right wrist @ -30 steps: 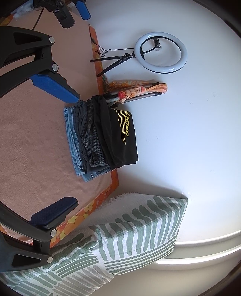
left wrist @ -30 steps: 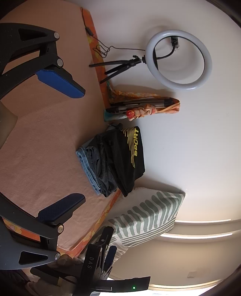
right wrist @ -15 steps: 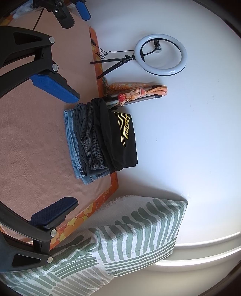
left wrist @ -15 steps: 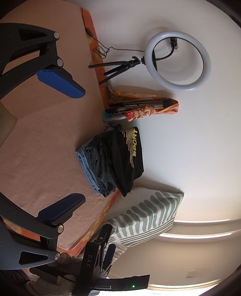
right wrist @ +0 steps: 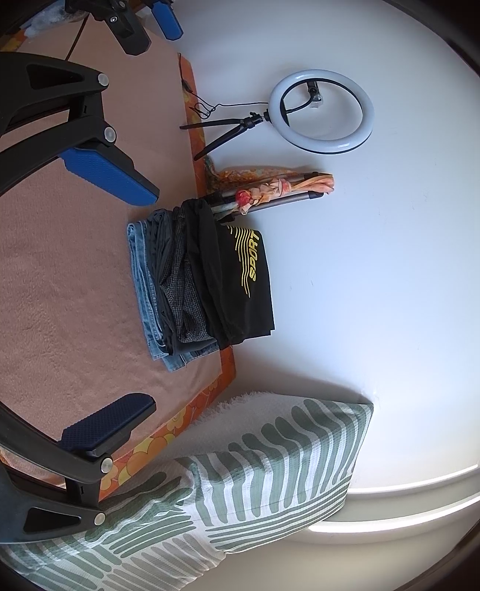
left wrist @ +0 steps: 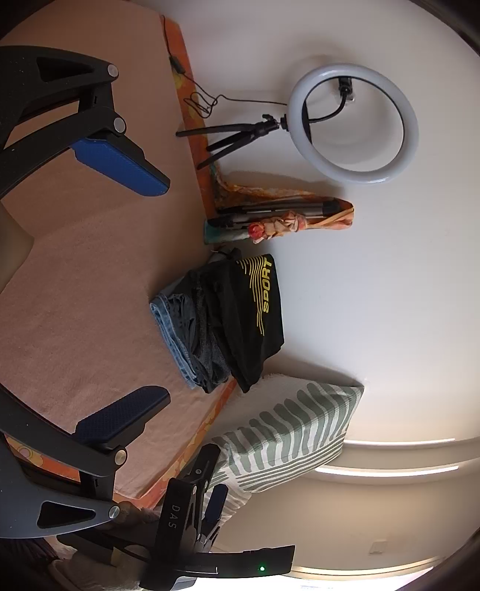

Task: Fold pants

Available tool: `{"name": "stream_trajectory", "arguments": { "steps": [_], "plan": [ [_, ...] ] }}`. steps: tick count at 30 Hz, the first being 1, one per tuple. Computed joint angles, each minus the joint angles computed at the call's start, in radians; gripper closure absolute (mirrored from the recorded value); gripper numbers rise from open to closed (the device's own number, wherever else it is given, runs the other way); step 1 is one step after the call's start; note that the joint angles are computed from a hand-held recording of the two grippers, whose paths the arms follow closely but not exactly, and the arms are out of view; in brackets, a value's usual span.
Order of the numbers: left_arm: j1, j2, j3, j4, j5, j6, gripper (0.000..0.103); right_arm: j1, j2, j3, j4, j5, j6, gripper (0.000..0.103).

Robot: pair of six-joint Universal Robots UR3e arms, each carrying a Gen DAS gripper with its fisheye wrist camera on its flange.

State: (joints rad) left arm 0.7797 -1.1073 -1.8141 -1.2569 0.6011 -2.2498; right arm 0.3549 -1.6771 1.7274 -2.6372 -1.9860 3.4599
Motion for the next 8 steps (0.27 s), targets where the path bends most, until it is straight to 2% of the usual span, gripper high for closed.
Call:
{"name": "stream_trajectory", "arguments": {
  "steps": [8],
  "plan": [
    [0.007,-0.005,0.008,-0.013,0.0,0.007,0.001,0.017,0.023,-0.02,0.001,-0.012,0.005,0.0]
  ]
}}
